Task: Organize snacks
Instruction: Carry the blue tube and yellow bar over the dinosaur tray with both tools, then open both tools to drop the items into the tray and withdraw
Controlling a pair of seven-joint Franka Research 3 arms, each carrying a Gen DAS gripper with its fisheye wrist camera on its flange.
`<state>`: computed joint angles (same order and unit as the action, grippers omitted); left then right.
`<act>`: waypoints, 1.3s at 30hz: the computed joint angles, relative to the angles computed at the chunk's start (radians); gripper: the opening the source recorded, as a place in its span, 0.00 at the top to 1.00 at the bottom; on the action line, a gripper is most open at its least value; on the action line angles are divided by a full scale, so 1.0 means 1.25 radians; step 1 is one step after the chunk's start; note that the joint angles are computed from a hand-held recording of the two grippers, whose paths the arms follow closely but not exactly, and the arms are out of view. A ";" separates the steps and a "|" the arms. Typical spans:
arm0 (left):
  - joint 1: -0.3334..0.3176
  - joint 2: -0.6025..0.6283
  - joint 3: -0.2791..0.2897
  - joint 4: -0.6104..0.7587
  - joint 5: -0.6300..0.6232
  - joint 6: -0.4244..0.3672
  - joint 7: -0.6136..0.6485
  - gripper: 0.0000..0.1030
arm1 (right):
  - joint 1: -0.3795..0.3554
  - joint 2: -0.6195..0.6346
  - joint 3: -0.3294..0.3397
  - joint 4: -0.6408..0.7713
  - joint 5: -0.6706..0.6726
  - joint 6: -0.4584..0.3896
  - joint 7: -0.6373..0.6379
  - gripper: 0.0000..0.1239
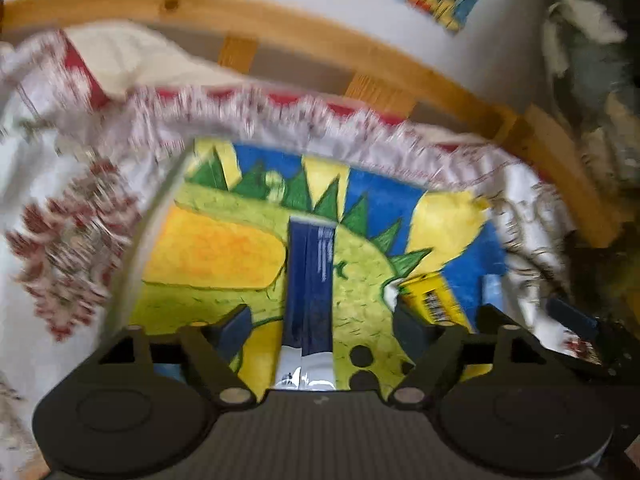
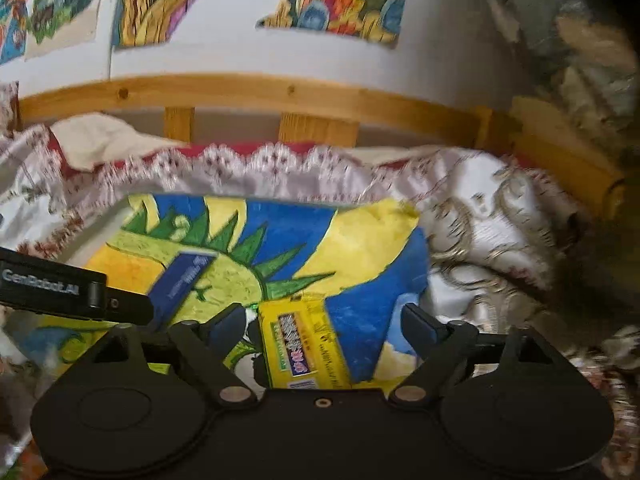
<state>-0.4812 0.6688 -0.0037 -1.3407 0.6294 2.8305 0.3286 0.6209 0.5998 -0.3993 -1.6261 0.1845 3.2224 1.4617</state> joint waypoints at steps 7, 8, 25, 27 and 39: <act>-0.156 -0.234 0.149 -0.203 0.352 -0.020 -0.303 0.00 | 0.134 -0.226 -0.075 -0.241 0.068 0.142 -0.080 0.18; -0.178 -0.267 0.162 -0.231 0.420 -0.035 -0.366 0.00 | 0.175 -0.261 -0.104 -0.274 0.094 0.159 -0.107 0.18; -0.208 -0.612 -0.083 -0.607 0.660 -0.417 -0.636 0.00 | 0.233 -0.743 0.068 -0.726 0.364 0.373 -0.473 0.17; -0.198 -0.618 -0.113 -0.626 0.645 -0.441 -0.639 0.00 | 0.217 -0.768 0.088 -0.775 0.355 0.395 -0.460 0.17; -0.101 -0.559 -0.253 -0.648 0.662 -0.520 -0.726 0.00 | 0.137 -0.743 0.102 -0.891 0.239 0.417 -0.294 0.17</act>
